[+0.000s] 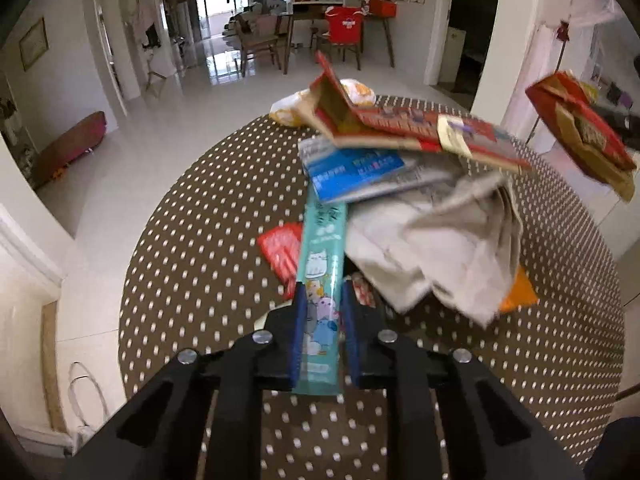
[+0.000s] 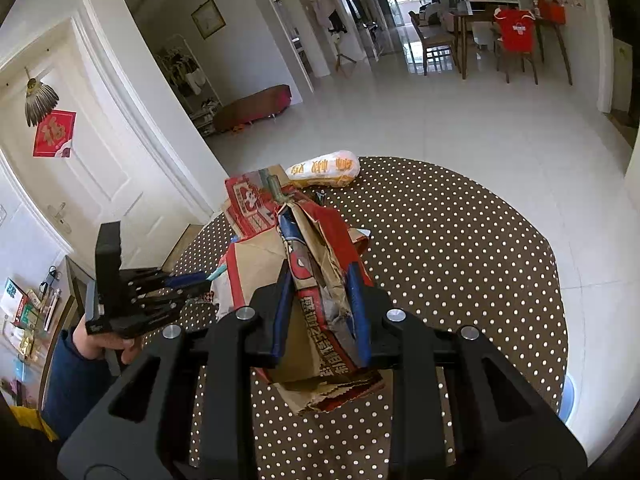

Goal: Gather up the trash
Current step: 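Grasp the teal pet-snack stick with the left tool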

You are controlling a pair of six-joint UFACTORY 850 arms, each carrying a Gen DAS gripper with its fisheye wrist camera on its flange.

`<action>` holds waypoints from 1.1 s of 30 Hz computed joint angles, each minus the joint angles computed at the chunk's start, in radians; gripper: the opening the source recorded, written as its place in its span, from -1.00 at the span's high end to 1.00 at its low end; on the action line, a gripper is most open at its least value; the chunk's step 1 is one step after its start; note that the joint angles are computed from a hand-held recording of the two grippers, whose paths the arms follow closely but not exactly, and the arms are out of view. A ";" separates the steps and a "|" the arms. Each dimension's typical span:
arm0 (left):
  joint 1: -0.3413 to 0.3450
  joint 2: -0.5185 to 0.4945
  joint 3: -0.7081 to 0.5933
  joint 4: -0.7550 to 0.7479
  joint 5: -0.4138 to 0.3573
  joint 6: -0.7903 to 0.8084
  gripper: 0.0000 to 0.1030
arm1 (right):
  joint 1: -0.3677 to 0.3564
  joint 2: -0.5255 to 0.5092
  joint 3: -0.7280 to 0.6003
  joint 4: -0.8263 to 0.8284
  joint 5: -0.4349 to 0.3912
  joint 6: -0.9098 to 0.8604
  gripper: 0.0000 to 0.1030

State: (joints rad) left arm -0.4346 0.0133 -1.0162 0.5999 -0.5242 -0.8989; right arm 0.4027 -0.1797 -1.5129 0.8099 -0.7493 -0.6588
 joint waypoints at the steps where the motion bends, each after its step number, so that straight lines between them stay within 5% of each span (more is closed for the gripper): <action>1: -0.013 -0.005 0.001 0.034 -0.020 -0.033 0.52 | -0.001 0.001 0.003 0.005 -0.002 -0.003 0.48; 2: -0.018 -0.015 -0.003 0.035 -0.028 -0.027 0.33 | -0.002 0.004 0.009 0.009 -0.002 -0.007 0.48; 4: -0.030 -0.025 -0.006 0.069 -0.039 -0.059 0.31 | -0.004 0.010 0.017 0.014 -0.002 -0.010 0.48; 6: -0.012 -0.030 -0.012 0.052 -0.022 -0.066 0.52 | -0.007 0.018 0.025 0.025 -0.004 -0.017 0.48; 11: -0.005 0.000 0.007 0.039 -0.022 -0.106 0.54 | -0.018 0.038 0.042 0.035 -0.010 -0.034 0.48; 13: -0.025 0.034 0.047 0.065 -0.020 -0.174 0.55 | -0.026 0.041 0.043 0.043 -0.016 -0.038 0.48; 14: -0.029 0.053 0.066 0.075 -0.014 -0.209 0.74 | -0.030 0.045 0.048 0.048 -0.017 -0.043 0.48; 20: -0.076 0.146 0.155 0.171 -0.022 -0.461 0.78 | -0.044 0.056 0.067 0.059 -0.017 -0.044 0.48; 22: -0.095 0.135 0.154 0.197 -0.047 -0.483 0.69 | -0.048 0.057 0.074 0.060 -0.019 -0.043 0.48; 26: -0.107 0.060 0.099 0.211 -0.142 -0.457 -0.06 | -0.049 0.066 0.086 0.071 -0.019 -0.048 0.48; 29: -0.095 0.021 0.067 0.186 -0.157 -0.390 -0.09 | -0.051 0.076 0.095 0.075 -0.018 -0.052 0.48; 31: -0.075 0.023 0.068 0.156 -0.120 -0.378 0.09 | -0.055 0.083 0.103 0.079 -0.016 -0.055 0.48; 32: -0.069 0.020 0.056 0.149 -0.137 -0.380 0.48 | -0.056 0.083 0.103 0.077 -0.016 -0.053 0.48; 33: -0.068 0.024 0.054 0.139 -0.141 -0.380 0.49 | -0.060 0.086 0.105 0.079 -0.016 -0.054 0.48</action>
State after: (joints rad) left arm -0.5031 0.0369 -0.9625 0.7389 -0.6654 -1.2788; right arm 0.3432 -0.0932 -1.4075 0.8885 -0.7650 -0.7131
